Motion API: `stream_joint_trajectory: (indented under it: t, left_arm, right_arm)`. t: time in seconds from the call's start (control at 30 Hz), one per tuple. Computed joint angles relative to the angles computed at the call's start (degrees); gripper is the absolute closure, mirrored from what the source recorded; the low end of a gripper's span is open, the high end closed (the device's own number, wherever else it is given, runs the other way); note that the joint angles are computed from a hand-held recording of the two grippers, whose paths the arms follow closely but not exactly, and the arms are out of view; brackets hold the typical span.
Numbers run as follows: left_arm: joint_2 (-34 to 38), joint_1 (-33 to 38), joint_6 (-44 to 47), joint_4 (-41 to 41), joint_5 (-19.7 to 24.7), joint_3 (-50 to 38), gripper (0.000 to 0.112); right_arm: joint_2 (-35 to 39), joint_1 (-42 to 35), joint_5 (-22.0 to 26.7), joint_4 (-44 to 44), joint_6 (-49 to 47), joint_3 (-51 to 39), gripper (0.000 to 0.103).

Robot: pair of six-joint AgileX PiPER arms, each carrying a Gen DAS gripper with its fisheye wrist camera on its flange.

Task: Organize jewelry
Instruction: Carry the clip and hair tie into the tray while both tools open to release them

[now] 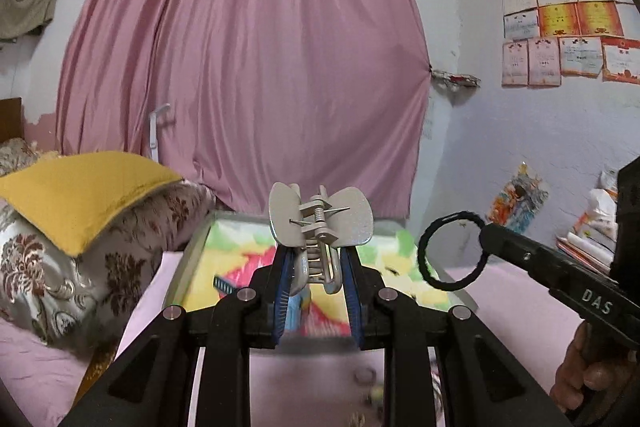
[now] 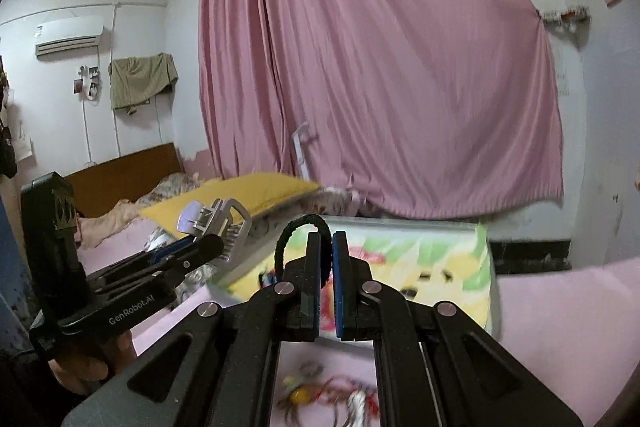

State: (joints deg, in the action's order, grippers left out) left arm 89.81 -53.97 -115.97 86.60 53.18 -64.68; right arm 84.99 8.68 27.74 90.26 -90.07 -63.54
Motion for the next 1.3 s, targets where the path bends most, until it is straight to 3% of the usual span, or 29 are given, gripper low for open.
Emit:
stream_joint_trajectory:
  t: [0.17, 0.37, 0.53, 0.67, 0.87, 1.03, 1.3]
  left_arm:
    - [3.65, 3.21, 3.33, -0.08, -1.57, -5.36, 0.09]
    - [8.42, 6.98, 11.11, -3.9, -6.0, -12.78, 0.09]
    - [12.77, 9.88, 19.76, -11.54, -9.96, -19.08, 0.09]
    - [15.91, 11.96, 30.27, -22.61, -11.85, -23.8, 0.09]
    - [19.44, 14.53, 42.9, -36.51, -12.54, -29.21, 0.09]
    - [24.73, 15.63, 56.67, -47.68, -7.35, -37.21, 0.09]
    - [27.28, 16.38, 63.57, -54.21, -5.34, -41.02, 0.09]
  right_arm:
    - [1.67, 1.13, -3.7, 5.81, -7.86, -1.73, 0.098]
    - [4.48, 0.73, -5.97, 2.29, -4.29, -4.77, 0.098]
    - [8.85, 0.51, -7.4, -7.12, 5.7, -9.53, 0.098]
    - [12.55, 0.97, -7.77, -23.53, 22.13, -14.11, 0.098]
    - [19.67, -0.43, 0.54, -43.79, 44.82, -23.26, 0.098]
    - [24.73, -1.58, 5.86, -48.33, 52.11, -28.69, 0.098]
    - [28.2, -1.42, 9.33, -53.19, 58.49, -32.5, 0.098]
